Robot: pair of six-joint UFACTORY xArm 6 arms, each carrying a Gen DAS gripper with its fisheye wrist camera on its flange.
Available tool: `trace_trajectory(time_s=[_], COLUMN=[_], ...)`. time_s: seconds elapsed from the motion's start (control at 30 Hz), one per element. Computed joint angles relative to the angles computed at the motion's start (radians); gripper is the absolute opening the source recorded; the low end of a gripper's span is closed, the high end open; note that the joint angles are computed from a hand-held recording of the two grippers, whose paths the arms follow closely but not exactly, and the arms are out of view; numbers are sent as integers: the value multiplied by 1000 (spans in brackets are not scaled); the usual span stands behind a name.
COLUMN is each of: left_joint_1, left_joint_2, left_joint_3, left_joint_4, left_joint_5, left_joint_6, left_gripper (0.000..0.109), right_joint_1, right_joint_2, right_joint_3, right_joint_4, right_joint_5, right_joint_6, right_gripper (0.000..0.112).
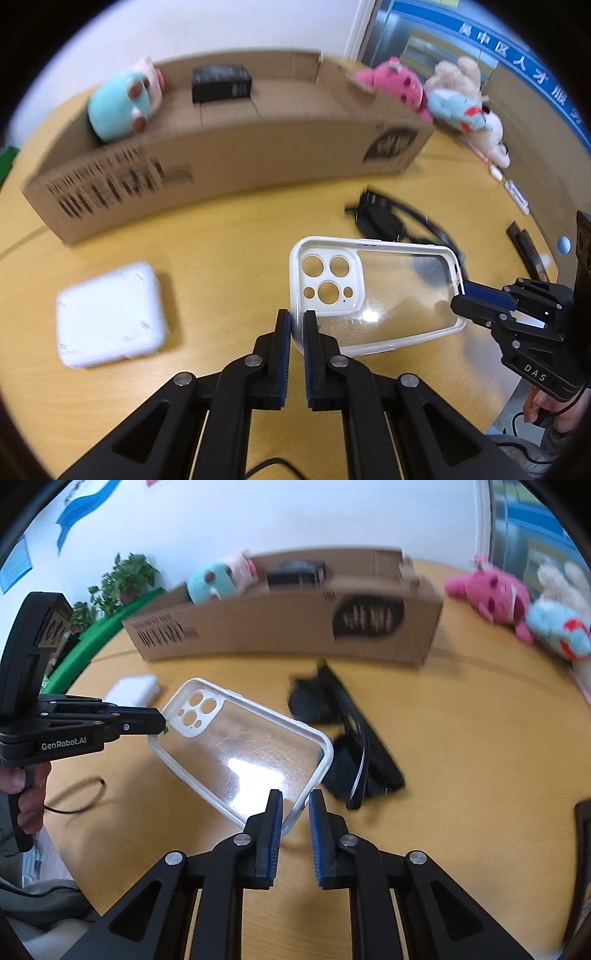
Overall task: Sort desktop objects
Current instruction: 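Lift the phone case with the right gripper and carry it over the box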
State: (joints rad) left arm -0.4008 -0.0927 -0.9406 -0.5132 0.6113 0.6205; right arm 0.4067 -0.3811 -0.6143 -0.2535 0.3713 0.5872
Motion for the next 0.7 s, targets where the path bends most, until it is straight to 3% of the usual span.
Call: trace_trajectory(time_s=[0.2, 0.33, 0.47, 0.57, 0.7], left_joint_1=[31, 58, 109, 152, 188], left_joint_2=[-24, 34, 134, 220, 304], left_joint_3=[-73, -171, -307, -414, -508], left_joint_4=[-53, -32, 0, 9, 52], left_joint_5=[-57, -125, -110, -66, -31], left_joint_6=[54, 56, 18, -3, -56], left_gripper=[6, 7, 6, 6, 6], right_joint_1=[-17, -34, -28, -15, -10], right_joint_2=[53, 169, 328, 471, 619], right_joint_3=[-169, -343, -549, -731, -903], right_joint_4=[-146, -108, 34, 201, 377], right_joint_5=[-25, -79, -88, -47, 14], right_joint_6=[3, -97, -279, -447, -560], right_gripper=[13, 13, 13, 13, 13])
